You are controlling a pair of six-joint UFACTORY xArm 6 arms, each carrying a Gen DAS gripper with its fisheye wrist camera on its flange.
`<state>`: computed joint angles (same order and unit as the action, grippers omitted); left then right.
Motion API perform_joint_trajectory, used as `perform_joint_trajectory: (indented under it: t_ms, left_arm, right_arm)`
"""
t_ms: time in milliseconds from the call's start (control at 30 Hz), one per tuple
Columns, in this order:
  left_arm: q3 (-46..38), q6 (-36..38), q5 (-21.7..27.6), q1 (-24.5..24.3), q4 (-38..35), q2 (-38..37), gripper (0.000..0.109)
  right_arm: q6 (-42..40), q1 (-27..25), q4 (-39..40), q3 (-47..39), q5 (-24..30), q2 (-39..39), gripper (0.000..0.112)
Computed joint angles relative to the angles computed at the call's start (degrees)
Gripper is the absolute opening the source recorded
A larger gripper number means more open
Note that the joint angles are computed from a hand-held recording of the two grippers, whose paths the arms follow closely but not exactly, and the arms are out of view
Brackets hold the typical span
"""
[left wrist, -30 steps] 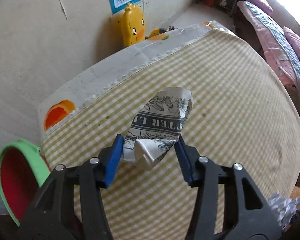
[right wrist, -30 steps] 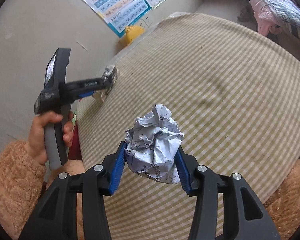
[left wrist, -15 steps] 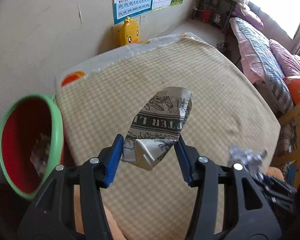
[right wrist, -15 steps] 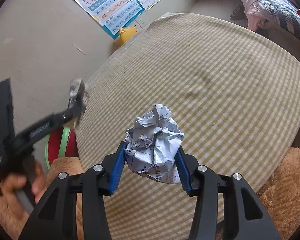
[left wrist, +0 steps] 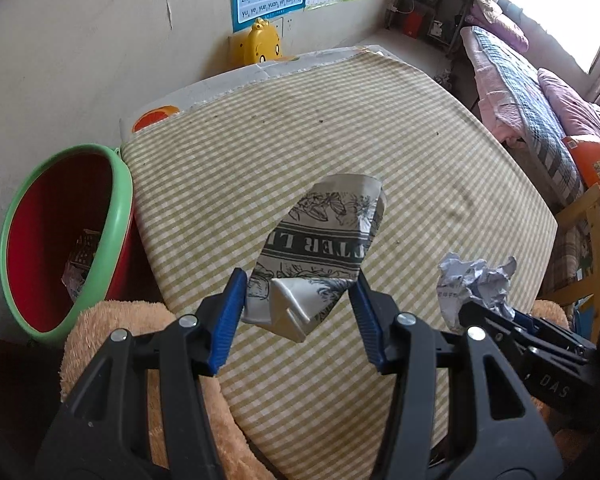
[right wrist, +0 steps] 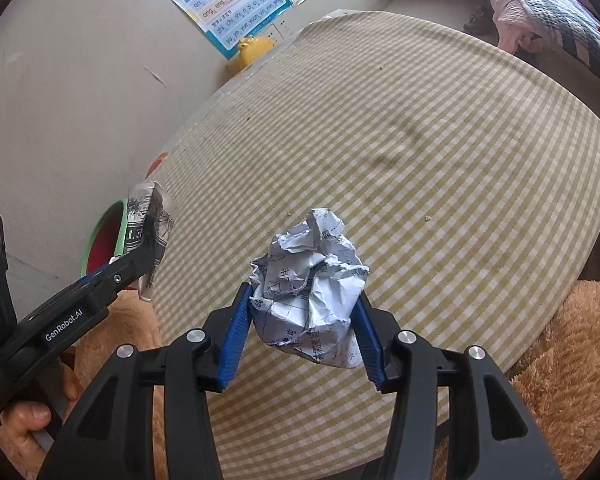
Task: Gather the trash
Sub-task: 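Lift the paper and silver-printed wrapper and carry both toward the green bucket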
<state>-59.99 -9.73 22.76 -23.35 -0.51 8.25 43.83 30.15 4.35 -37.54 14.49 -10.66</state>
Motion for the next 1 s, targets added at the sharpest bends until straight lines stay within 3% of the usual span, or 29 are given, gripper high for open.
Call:
perform_joint_trajectory:
  t_ms: [333, 1000]
  left_arm:
    - [1.57, -1.58, -1.29, -0.59, 2.94, -1.33, 0.050]
    - [2.37, 1.84, -3.38, 0.82, -2.11, -2.66, 0.050]
  right_arm:
    - [6.35, 0.07, -8.35, -0.25, 1.49, -1.37, 0.048]
    - [10.38, 1.97, -20.41, -7.72, 5.95, 0.57, 0.048]
